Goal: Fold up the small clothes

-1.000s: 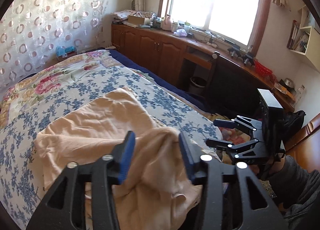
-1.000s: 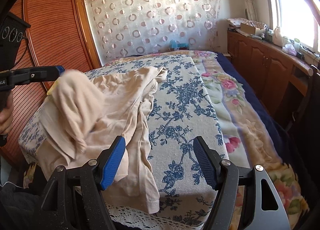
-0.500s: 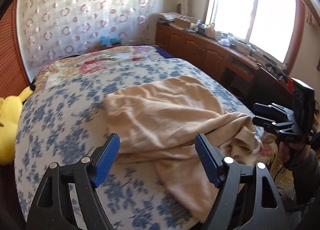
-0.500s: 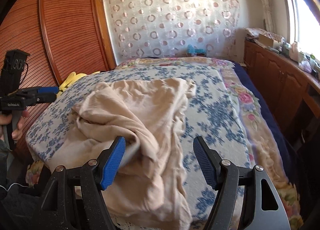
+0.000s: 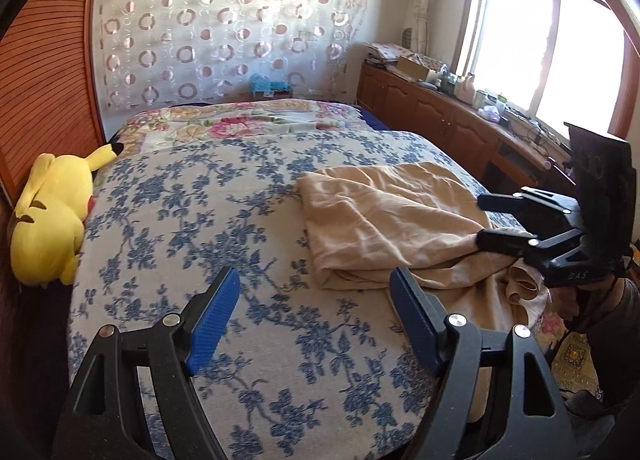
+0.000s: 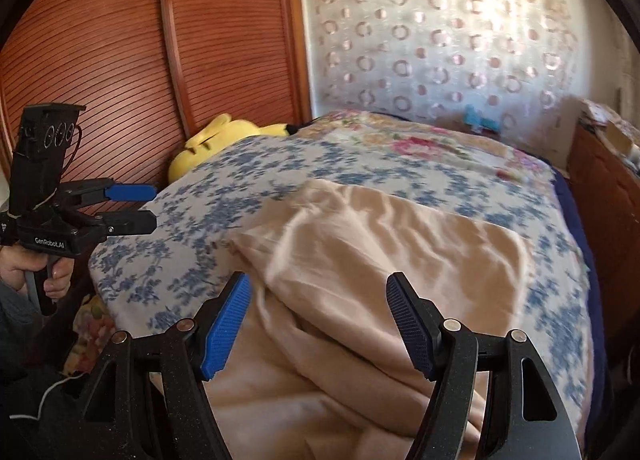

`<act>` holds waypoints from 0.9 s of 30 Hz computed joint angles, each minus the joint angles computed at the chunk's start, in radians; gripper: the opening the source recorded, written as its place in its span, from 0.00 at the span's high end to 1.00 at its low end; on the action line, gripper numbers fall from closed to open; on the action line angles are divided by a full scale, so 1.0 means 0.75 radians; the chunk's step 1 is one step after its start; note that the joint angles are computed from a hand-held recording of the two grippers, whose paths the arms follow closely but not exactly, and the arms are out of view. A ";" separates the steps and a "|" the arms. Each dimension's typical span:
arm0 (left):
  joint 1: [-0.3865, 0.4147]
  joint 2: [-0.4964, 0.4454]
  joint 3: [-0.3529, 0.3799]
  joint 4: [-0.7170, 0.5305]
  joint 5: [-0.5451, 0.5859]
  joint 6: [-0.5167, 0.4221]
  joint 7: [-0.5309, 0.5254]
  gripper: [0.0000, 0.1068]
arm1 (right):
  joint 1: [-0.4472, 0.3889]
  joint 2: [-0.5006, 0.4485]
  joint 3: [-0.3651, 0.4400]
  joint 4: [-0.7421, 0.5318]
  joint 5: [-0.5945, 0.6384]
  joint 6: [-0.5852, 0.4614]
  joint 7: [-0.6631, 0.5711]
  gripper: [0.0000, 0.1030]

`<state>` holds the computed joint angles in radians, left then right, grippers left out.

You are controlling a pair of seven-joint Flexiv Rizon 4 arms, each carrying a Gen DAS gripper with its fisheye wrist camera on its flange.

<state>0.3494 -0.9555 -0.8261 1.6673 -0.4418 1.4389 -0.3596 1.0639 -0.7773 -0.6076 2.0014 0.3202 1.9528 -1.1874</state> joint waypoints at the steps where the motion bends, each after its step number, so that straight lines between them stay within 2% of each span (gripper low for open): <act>1: 0.013 -0.003 -0.008 0.002 -0.004 0.005 0.000 0.27 | -0.066 0.007 0.060 -0.037 -0.048 -0.013 -0.007 0.30; 4: 0.046 -0.012 -0.030 0.001 -0.007 0.022 -0.006 0.27 | -0.300 0.012 0.279 -0.160 -0.211 -0.074 -0.021 0.30; 7: 0.075 -0.023 -0.047 -0.005 -0.003 0.031 -0.021 0.27 | -0.436 -0.019 0.394 -0.274 -0.352 -0.185 -0.014 0.30; 11: 0.095 -0.034 -0.054 -0.008 0.010 0.034 -0.037 0.27 | -0.526 -0.081 0.442 -0.416 -0.514 -0.373 0.026 0.30; 16: 0.100 -0.043 -0.051 -0.012 0.026 0.019 -0.046 0.27 | -0.541 -0.144 0.411 -0.504 -0.653 -0.516 0.088 0.33; 18: 0.101 -0.047 -0.051 -0.010 0.028 0.014 -0.044 0.27 | -0.507 -0.188 0.352 -0.544 -0.698 -0.532 0.137 0.41; 19: 0.096 -0.047 -0.046 -0.011 0.028 0.011 -0.046 0.27 | -0.484 -0.199 0.311 -0.545 -0.719 -0.540 0.164 0.53; 20: 0.091 -0.047 -0.040 -0.012 0.028 0.008 -0.048 0.27 | -0.458 -0.211 0.274 -0.556 -0.738 -0.553 0.196 0.70; 22: 0.086 -0.046 -0.034 -0.010 0.026 0.002 -0.048 0.27 | -0.460 -0.207 0.269 -0.549 -0.771 -0.549 0.222 0.92; 24: 0.086 -0.045 -0.034 -0.005 0.025 -0.002 -0.042 0.27 | -0.417 -0.202 0.217 -0.513 -0.792 -0.523 0.279 0.93; 25: 0.085 -0.044 -0.032 -0.002 0.025 -0.004 -0.039 0.27 | -0.415 -0.198 0.209 -0.497 -0.793 -0.481 0.305 0.94; 27: 0.080 -0.041 -0.028 0.001 0.022 -0.007 -0.035 0.27 | -0.353 -0.164 0.126 -0.392 -0.750 -0.341 0.359 0.94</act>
<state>0.4093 -0.9866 -0.8472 1.6679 -0.4253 1.4338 -0.3862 0.7995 -0.9003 -0.5128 1.7076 -0.2420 1.6974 -0.9180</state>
